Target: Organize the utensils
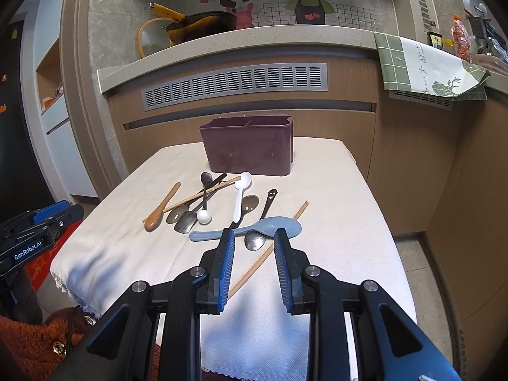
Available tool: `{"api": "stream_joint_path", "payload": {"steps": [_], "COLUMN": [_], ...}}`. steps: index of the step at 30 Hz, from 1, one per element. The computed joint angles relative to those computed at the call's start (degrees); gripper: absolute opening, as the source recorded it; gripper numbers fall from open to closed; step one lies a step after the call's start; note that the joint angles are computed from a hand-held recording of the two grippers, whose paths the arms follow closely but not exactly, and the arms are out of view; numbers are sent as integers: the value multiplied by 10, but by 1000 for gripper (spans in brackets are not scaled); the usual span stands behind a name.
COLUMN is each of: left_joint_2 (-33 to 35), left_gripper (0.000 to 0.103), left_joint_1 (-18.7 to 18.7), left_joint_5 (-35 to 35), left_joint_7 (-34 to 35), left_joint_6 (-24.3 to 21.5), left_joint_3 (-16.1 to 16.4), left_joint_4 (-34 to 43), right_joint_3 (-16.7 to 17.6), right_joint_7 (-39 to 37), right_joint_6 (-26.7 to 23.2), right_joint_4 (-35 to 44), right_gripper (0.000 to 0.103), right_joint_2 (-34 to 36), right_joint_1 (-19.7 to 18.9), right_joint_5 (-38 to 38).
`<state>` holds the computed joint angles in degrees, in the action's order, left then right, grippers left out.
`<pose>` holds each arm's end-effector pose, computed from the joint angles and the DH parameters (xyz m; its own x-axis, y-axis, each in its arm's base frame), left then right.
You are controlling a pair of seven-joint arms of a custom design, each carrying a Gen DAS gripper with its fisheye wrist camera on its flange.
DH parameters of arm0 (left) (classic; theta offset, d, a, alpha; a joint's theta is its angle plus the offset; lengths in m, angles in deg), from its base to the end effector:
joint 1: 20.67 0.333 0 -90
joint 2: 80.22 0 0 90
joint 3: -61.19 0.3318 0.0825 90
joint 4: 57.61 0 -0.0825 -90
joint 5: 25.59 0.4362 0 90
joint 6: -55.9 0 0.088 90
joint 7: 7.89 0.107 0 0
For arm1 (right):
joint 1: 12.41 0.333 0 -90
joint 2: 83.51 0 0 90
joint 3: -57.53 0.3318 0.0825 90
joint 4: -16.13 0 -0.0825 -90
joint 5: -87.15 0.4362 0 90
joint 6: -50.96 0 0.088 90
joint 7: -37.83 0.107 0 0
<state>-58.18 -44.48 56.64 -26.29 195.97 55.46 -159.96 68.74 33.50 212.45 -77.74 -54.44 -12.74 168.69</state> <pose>0.6314 -0.3495 0.3541 0.3120 -0.9498 0.0220 -0.4952 -0.1823 -0.8495 0.7547 0.0746 0.3521 0.5286 -0.8454 -0.0769 -0.4741 -0.2188 -0.8529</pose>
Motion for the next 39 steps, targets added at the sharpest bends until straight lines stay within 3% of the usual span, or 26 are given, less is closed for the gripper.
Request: {"api": "stream_joint_path", "payload": {"steps": [39], "left_joint_2": [2], "left_gripper": [44], "left_joint_1": [-2], "left_joint_5": [-2], "left_joint_7": [3], "left_joint_6": [4], "left_joint_3": [0], "left_joint_4": [-1], "right_joint_3": [1], "right_joint_7": [6], "right_joint_6": [1], "right_joint_4": [-1], "right_gripper": [25], "right_joint_2": [0], "right_joint_1": [-1], "right_joint_5": [-7]}}
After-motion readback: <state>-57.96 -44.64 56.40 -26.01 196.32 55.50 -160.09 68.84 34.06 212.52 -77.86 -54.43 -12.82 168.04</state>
